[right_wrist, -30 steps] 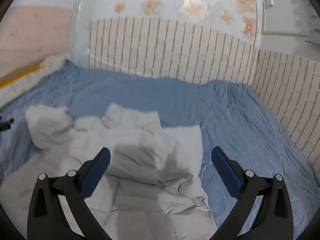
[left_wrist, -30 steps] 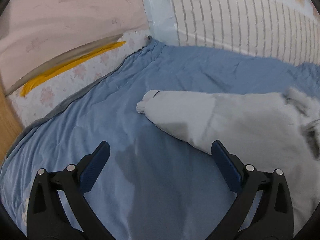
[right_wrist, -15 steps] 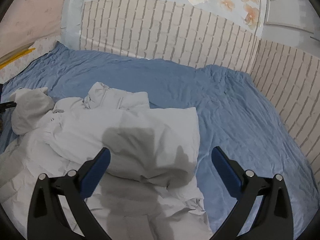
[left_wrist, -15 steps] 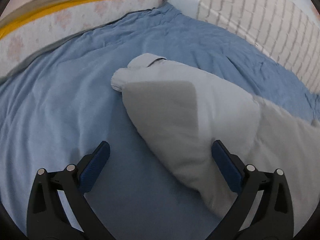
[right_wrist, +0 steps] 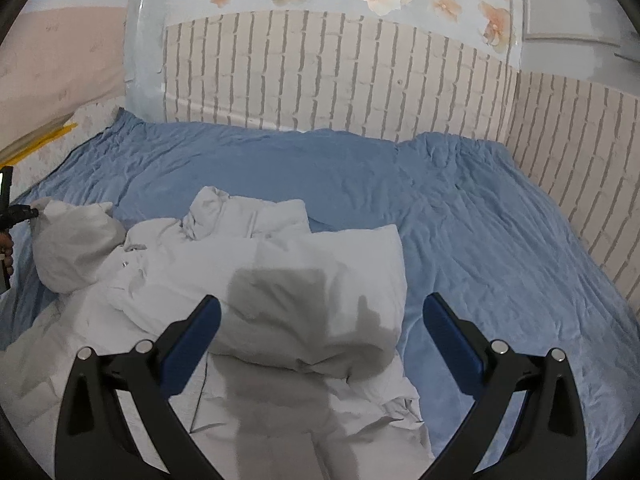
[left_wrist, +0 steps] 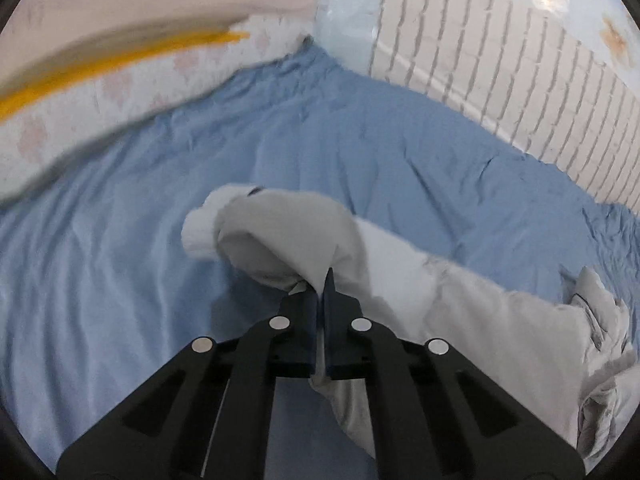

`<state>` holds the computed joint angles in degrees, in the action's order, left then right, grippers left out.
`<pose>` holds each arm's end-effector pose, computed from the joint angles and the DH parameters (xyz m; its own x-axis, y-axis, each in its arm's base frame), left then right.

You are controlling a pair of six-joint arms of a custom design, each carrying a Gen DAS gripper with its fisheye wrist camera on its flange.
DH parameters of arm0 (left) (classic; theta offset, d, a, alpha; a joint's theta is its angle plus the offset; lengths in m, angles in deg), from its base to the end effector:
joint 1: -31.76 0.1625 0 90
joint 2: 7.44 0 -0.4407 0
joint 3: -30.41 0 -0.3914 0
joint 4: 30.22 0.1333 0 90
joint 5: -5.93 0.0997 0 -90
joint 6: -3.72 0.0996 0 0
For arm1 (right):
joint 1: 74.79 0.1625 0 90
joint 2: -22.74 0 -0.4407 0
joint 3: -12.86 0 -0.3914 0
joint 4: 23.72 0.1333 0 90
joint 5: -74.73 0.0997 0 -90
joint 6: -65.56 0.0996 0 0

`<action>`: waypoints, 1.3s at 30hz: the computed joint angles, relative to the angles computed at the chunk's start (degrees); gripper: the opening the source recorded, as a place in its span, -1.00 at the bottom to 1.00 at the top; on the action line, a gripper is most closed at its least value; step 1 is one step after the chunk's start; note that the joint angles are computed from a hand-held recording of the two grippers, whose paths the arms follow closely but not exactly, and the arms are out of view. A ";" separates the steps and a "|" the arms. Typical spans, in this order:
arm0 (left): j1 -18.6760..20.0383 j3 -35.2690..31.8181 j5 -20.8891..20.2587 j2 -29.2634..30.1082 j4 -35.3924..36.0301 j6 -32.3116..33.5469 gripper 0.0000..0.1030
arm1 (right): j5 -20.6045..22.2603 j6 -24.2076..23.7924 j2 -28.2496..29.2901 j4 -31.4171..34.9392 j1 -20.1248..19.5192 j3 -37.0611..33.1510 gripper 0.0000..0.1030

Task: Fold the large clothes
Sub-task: 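Lift the sleeve with the left gripper and lay it across the jacket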

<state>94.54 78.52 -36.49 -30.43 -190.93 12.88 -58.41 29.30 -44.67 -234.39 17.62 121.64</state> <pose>-0.2176 -0.8752 0.1927 -0.7794 -0.0593 -0.6237 0.4499 0.6399 -0.6230 0.0884 -0.5497 0.3952 -0.6060 0.4068 0.6835 -0.4542 0.5285 -0.7172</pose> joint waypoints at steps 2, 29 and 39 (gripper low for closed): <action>-1.44 1.36 -0.18 -0.95 -2.08 1.71 -1.00 | 0.19 0.76 -0.55 0.16 0.17 0.17 0.96; -31.86 52.72 -16.24 -16.45 -15.55 -2.26 0.91 | 0.92 7.47 -11.08 0.69 -0.48 8.20 0.96; -37.38 64.22 -3.57 -30.75 -29.32 -2.98 0.94 | -4.11 -5.42 -10.00 -16.05 3.78 14.30 0.96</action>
